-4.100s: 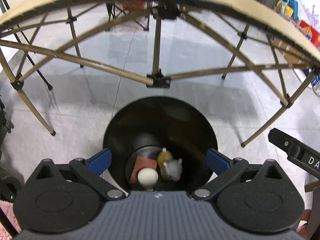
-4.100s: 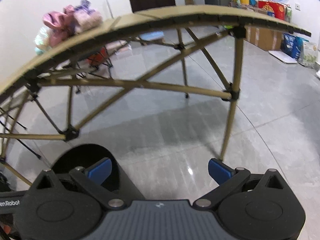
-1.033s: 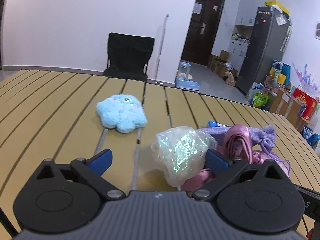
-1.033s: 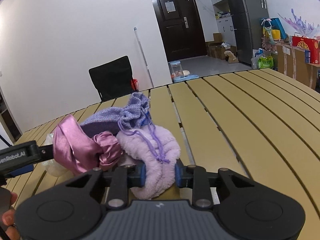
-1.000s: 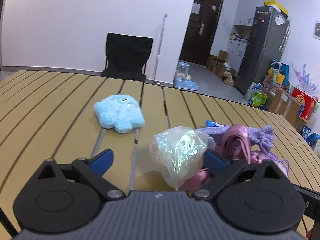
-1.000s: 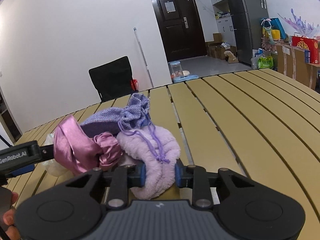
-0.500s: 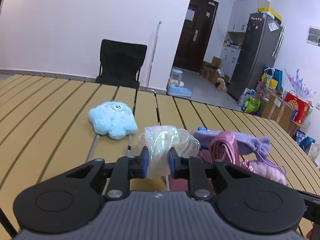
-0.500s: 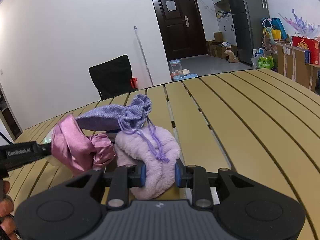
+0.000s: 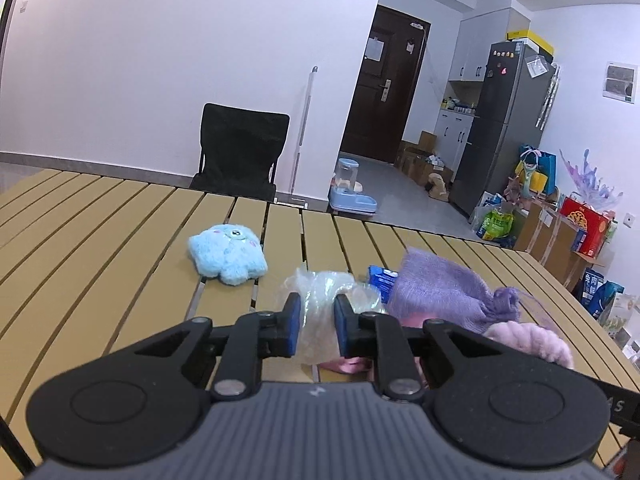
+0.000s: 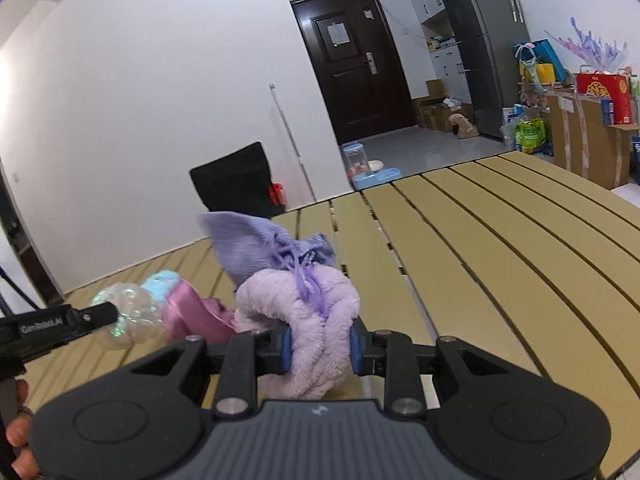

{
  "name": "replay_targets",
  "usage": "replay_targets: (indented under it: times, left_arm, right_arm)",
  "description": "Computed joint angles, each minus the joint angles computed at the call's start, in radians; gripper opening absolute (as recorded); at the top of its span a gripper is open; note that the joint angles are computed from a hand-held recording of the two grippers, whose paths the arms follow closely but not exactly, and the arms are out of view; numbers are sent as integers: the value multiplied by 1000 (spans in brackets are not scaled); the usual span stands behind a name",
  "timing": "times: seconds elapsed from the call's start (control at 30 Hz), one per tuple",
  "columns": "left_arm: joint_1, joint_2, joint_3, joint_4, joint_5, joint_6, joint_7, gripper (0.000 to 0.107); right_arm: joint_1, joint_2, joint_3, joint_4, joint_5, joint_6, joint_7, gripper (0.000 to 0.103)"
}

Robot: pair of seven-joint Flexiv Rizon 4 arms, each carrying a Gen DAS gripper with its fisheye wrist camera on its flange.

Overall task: Collect trash
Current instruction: 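Lift the fleece bag with the right tool while the left tool grasps the clear plastic bag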

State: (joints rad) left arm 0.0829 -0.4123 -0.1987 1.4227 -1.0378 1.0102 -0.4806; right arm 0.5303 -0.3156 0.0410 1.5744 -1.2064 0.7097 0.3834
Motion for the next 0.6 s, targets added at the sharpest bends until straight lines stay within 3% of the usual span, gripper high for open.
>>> replay_targets:
  times: [0.2,0.6]
  left_arm:
    - [1,72,17,89,-68,2,73,14]
    - [-6,126,77,158,-132,-44,131,9]
  right_arm:
    - [12,10,10,16,-15,8,25,26]
    - [37,34,42,59,-60,-23,88,26]
